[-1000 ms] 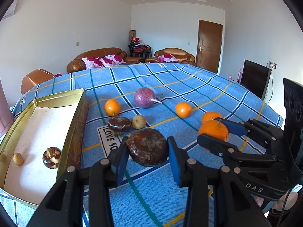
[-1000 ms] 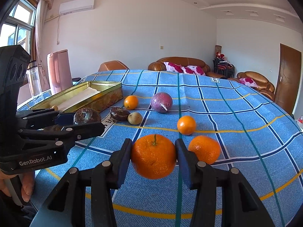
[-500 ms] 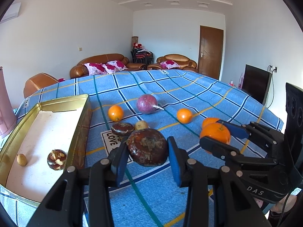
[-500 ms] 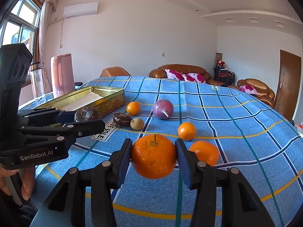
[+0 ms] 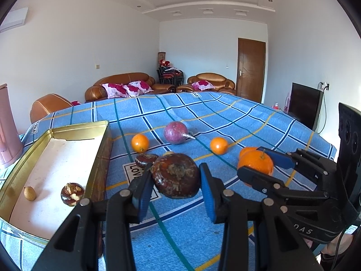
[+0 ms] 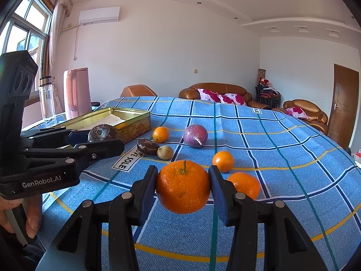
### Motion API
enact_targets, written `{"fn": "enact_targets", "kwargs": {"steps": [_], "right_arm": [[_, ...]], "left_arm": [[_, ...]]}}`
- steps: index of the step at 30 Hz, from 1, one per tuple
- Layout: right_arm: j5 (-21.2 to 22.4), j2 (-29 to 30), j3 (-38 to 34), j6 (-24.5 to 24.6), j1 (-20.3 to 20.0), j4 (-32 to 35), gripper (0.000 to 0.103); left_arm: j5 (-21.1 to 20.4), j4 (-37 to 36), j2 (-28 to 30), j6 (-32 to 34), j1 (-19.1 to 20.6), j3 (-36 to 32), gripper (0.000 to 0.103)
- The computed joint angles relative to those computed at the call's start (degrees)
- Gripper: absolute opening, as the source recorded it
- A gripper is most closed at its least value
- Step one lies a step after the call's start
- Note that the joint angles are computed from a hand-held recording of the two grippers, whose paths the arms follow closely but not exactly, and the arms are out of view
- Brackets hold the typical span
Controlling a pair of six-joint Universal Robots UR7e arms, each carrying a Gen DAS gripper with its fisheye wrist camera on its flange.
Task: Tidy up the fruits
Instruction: 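Lift the orange and dark brown fruit and carry them toward the tin tray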
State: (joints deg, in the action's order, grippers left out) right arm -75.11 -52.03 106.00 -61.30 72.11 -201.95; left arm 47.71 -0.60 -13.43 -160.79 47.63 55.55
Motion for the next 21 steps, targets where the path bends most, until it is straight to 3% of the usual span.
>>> {"fn": "enact_targets", "kwargs": {"steps": [21], "right_arm": [[5.8, -0.3, 1.4, -1.1, -1.6, -2.8, 0.048]], "left_arm": [[-1.8, -10.0, -2.1, 5.7, -1.2, 6.0, 0.041]]}}
